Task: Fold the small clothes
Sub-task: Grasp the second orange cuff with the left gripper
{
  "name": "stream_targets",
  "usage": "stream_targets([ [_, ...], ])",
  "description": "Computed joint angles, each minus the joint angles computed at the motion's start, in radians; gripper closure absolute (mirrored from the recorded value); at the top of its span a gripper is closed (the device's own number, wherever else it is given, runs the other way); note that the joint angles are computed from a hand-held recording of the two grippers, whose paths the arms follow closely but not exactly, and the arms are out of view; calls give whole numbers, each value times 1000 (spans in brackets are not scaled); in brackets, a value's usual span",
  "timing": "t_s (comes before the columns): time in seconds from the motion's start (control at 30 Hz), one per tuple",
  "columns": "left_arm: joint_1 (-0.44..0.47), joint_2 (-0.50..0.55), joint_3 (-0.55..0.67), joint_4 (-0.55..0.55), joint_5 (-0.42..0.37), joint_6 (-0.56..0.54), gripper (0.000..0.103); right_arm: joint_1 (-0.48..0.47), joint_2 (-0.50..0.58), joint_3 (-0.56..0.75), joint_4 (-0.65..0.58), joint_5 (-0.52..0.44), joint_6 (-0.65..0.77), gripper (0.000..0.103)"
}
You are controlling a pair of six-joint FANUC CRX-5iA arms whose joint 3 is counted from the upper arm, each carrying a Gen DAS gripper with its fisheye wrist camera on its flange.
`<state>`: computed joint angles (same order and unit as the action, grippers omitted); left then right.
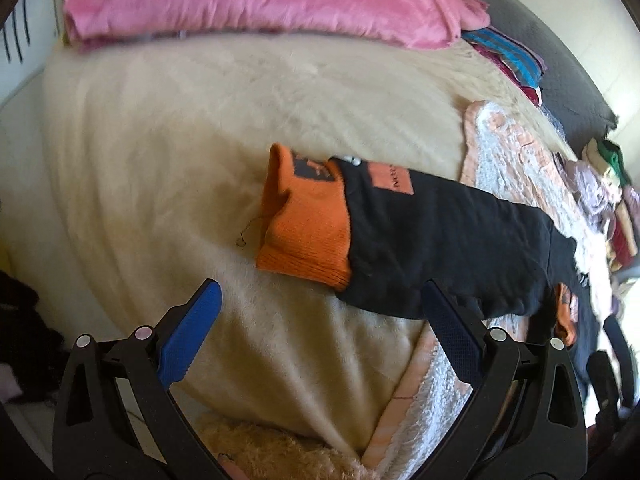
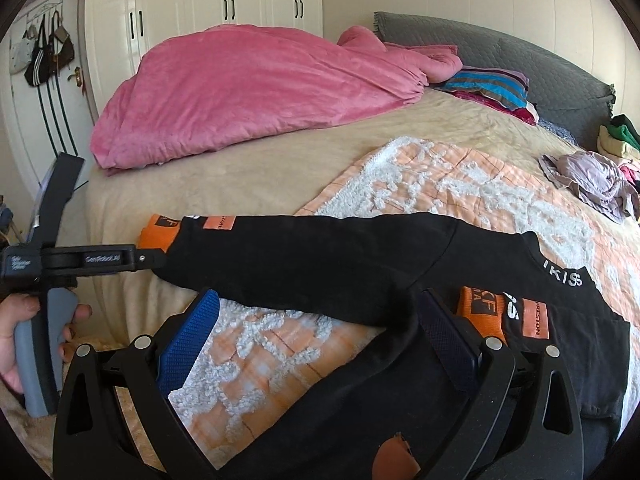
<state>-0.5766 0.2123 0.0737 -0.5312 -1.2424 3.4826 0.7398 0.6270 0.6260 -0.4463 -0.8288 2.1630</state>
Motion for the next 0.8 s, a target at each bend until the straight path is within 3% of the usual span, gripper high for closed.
stream_targets([
  [0.2, 59, -54, -90, 22, 136, 30, 23, -5, -4, -1, -3, 5, -9, 5],
  [0.33, 78, -54, -98, 18, 157, 58, 38, -18, -5, -1, -5, 3, -17, 5],
  [0.37, 74, -49, -87, 4, 137, 68, 49, -20, -4, -1, -4, 3, -20, 5],
  [0.4, 73, -49, -85, -7, 131, 76, 67, -23, -3, -1, -2, 3, -24, 5],
  [0.47, 63, -61, -93, -48, 147, 109, 89, -29, -2, -1, -2, 2, -34, 5],
  [0.57, 27, -52, -56, -113, 114, 114, 95, -42, -1, -1, -8, -3, -46, 5],
  [0.8, -79, -11, 107, -275, 42, 54, 95, -83, -7, -11, -20, 2, -96, 5],
])
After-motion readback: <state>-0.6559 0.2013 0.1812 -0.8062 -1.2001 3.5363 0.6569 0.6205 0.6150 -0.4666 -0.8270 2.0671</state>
